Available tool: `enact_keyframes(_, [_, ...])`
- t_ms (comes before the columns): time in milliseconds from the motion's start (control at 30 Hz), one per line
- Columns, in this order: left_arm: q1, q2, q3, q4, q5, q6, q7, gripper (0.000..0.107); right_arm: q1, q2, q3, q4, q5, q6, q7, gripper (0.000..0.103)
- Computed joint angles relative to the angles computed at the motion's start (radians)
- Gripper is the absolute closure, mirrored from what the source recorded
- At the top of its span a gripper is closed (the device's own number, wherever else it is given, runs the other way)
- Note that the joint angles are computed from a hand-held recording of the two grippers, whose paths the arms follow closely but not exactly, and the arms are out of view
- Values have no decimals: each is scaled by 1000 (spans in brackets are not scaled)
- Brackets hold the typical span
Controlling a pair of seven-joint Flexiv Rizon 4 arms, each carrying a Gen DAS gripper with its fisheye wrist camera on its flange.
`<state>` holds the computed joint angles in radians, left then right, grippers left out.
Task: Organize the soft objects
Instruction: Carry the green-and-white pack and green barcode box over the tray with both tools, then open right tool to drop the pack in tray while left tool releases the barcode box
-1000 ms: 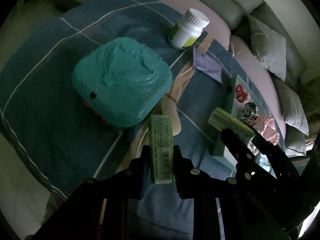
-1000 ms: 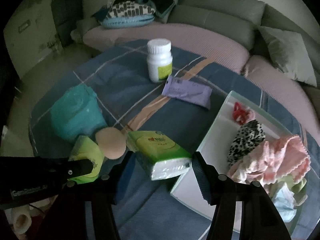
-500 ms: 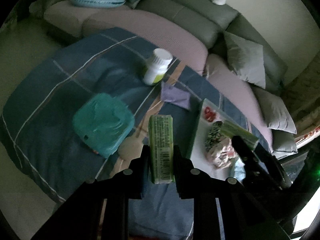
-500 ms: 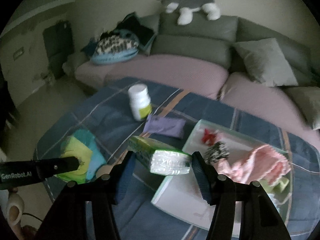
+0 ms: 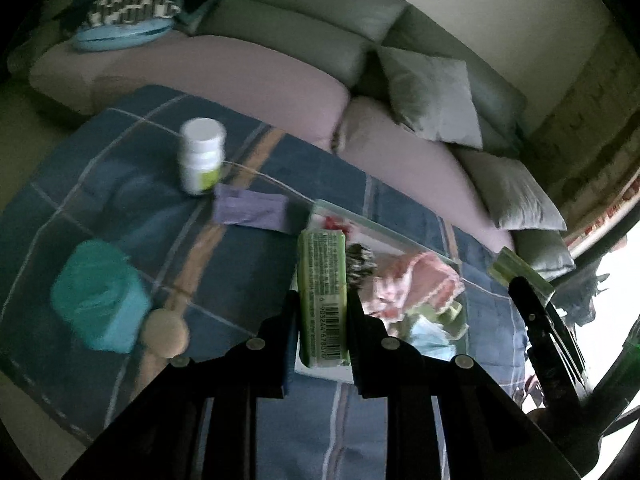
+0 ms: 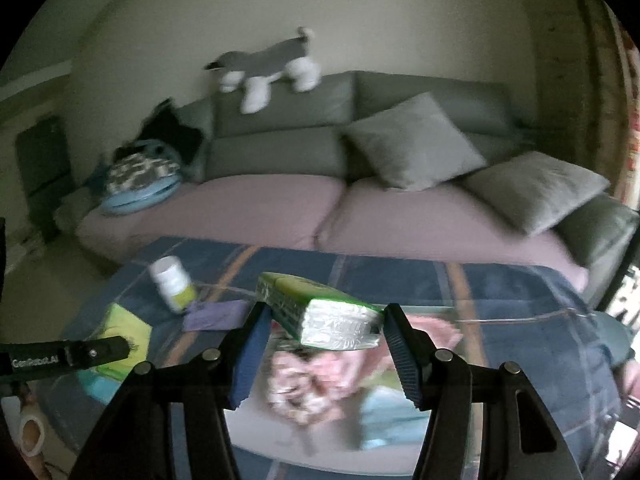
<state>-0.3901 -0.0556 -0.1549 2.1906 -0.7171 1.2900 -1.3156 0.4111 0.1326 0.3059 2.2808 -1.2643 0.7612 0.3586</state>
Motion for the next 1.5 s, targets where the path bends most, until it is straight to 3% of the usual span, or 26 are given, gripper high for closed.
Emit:
enact_keyframes(267, [-6, -100, -52, -63, 6, -10, 26, 84, 1, 81, 53, 40, 172, -220, -6, 42])
enact_keyframes(433, [7, -156, -82, -76, -26, -21, 65, 84, 7, 82, 55, 43, 232, -276, -20, 42])
enact_keyframes(667, [29, -225, -76, -112, 46, -89, 8, 84, -11, 12, 1, 71, 271, -150, -15, 42])
enact_keyframes(900, [47, -246, -102, -119, 28, -101, 28, 84, -22, -55, -31, 83, 330, -70, -20, 42])
enact_keyframes(1167, [35, -288, -63, -162, 156, -166, -66, 84, -10, -90, -36, 70, 397, -66, -72, 42])
enact_keyframes(1500, [53, -280, -76, -157, 172, -178, -75, 83, 5, -100, -39, 62, 462, -62, -117, 41])
